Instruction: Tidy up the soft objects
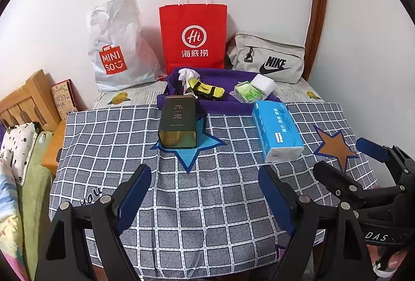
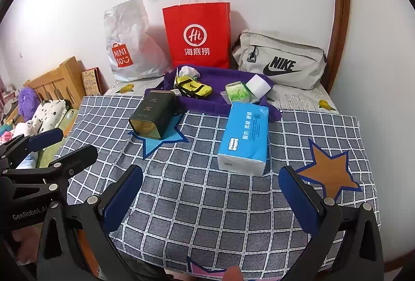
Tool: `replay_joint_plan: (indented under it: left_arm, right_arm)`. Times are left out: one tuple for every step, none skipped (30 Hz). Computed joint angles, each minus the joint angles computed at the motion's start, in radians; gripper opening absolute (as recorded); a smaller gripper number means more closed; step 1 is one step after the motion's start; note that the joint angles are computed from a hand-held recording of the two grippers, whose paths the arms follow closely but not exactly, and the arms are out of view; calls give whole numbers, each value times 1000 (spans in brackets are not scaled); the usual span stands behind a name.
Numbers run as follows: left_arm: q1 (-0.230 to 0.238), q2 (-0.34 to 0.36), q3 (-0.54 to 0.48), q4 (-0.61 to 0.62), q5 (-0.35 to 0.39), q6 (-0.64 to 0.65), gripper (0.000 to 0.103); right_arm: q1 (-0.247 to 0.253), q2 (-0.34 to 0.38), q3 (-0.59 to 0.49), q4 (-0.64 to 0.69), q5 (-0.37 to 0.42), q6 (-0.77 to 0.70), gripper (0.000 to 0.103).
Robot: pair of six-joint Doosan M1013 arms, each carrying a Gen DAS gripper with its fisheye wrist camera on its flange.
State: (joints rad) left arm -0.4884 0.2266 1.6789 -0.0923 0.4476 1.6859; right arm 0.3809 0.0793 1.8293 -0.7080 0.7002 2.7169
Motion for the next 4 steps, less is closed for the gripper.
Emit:
replay_joint_plan:
  left_arm:
    - [0, 1, 0, -2, -1, 3, 84]
    - [0, 3, -1, -3, -2, 5, 84]
    - [0, 5, -2, -1, -5, 5, 84]
    - [-1, 8, -3, 1, -8, 5, 84]
  right_arm:
    - [-1, 1, -1, 3, 1, -2, 103]
    - [-1, 3, -2, 3, 3, -2, 103]
    - [0, 4, -3, 1, 5, -2, 103]
    - [0, 7, -5, 0, 9, -2, 103]
